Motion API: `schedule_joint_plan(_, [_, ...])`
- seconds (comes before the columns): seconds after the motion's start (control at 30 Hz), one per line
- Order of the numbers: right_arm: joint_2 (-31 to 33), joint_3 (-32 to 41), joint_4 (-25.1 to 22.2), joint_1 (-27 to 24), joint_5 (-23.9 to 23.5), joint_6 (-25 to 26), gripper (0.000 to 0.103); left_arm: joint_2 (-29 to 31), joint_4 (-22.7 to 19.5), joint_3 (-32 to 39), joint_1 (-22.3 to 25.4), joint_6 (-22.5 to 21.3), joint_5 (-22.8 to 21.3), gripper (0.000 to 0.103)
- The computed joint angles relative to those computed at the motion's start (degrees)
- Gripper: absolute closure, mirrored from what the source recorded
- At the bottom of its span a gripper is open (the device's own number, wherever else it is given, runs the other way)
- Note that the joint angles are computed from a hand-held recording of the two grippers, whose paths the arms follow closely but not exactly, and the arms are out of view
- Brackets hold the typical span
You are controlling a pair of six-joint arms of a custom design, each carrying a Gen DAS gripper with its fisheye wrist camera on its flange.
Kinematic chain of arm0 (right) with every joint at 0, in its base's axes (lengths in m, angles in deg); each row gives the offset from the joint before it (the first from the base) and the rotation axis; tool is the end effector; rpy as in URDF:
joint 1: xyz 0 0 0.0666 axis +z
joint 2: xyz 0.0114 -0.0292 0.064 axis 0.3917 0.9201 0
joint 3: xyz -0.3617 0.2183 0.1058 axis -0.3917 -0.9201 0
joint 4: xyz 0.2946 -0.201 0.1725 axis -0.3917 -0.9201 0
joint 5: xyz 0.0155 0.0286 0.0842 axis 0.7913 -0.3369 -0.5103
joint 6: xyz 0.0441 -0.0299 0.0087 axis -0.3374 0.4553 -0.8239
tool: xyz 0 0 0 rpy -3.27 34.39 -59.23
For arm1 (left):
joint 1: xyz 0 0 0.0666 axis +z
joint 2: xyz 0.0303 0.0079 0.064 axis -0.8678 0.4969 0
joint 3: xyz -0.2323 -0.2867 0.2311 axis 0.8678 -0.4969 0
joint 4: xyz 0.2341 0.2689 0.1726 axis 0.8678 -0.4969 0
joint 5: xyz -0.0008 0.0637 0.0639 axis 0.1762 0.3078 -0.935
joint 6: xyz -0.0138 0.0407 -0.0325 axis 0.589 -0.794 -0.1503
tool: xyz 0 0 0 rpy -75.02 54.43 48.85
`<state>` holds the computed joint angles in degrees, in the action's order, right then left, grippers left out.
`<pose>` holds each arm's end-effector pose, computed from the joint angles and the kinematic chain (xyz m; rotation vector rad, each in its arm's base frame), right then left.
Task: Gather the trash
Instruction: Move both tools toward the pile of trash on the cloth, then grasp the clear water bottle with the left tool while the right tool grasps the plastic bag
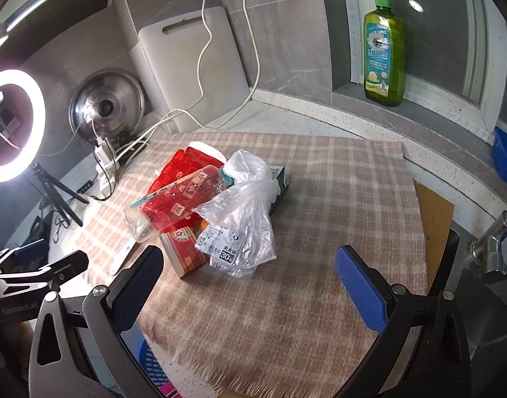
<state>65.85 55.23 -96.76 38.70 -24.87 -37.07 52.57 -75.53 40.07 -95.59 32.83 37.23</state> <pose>0.3799 0.1112 0.5792 -0.2597 2.4142 0.3497 0.3382 -0.2205 0.5558 -0.4133 2.4969 0.1236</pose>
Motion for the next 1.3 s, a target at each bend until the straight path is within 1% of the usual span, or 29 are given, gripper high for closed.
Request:
schedule_joint_plan(0.1, [0.4,-0.2,0.8,-0.8,-1.5,-0.2,0.001,-0.1,0.6,-0.6,1.0,-1.2,1.0,0.001])
schedule_joint_plan(0.23, [1.7,0.6,0.0,-1.9,-2.5,0.7,0.001,0.0,1.8,-1.6,3.4,-3.5,4.4,0.001])
schedule_joint_plan(0.3, [2.6,1.3,-0.8,-2.1,-2.7,1.6,0.001,-0.1,3.0,-2.4,4.5,-4.3,5.8,0.003])
schedule_joint_plan(0.33, [3.1,1.7,-1.2,-2.2,-2.9,2.0,0.001,0.0,3.5,-2.7,5.2,-4.7,6.4,0.006])
schedule_joint_plan(0.37, [3.6,2.1,-1.4,-2.4,-3.0,2.3,0.001,0.2,3.8,-2.8,5.7,-5.0,6.9,0.013])
schedule_joint_plan(0.43, [4.4,2.5,-1.7,-2.8,-4.0,2.5,0.001,0.8,4.3,-2.7,6.7,-6.2,8.0,0.019])
schedule_joint_plan(0.47, [4.8,2.8,-1.8,-2.9,-4.6,2.6,0.001,1.1,4.3,-2.4,7.1,-6.9,8.3,0.020])
schedule_joint_plan(0.57, [6.4,3.7,-2.2,-3.4,-7.3,2.2,0.001,2.4,5.3,-0.8,8.0,-10.4,8.8,0.020])
schedule_joint_plan(0.7, [9.0,5.2,-2.1,-3.9,-9.6,1.8,0.001,5.1,6.1,2.6,9.8,-15.7,11.1,0.020])
schedule_joint_plan(0.87, [13.6,8.4,-3.7,-5.0,-14.6,0.0,0.002,10.1,4.9,8.0,11.2,-22.0,12.3,0.020])
schedule_joint_plan(0.97, [16.1,10.2,-4.5,-5.4,-16.3,-1.0,0.004,13.2,3.7,10.9,12.0,-25.1,13.5,0.022])
schedule_joint_plan(1.0, [16.6,10.4,-4.6,-5.4,-16.5,-1.3,0.004,14.2,3.0,11.9,12.2,-25.8,14.1,0.023])
schedule_joint_plan(1.03, [17.1,10.8,-4.8,-5.4,-16.6,-1.7,0.005,15.2,2.2,12.8,12.4,-26.5,14.6,0.027])
schedule_joint_plan(1.07, [18.1,11.5,-5.3,-5.6,-17.2,-2.1,0.009,15.9,1.7,13.5,12.5,-26.9,15.1,0.030])
schedule_joint_plan(1.1, [18.5,11.7,-5.7,-5.5,-17.6,-2.4,0.011,16.7,1.1,14.3,12.6,-27.8,15.6,0.030])
schedule_joint_plan(1.17, [19.6,12.5,-6.4,-5.6,-18.5,-2.8,0.012,18.0,0.4,15.3,12.7,-29.4,16.3,0.030])
schedule_joint_plan(1.23, [20.3,13.0,-6.8,-5.4,-18.3,-2.6,0.012,19.5,-0.8,16.6,12.9,-30.4,16.8,0.030])
schedule_joint_plan(1.3, [21.3,13.8,-7.5,-5.2,-17.7,-2.3,0.012,21.1,-2.2,17.9,13.3,-31.3,18.8,0.030])
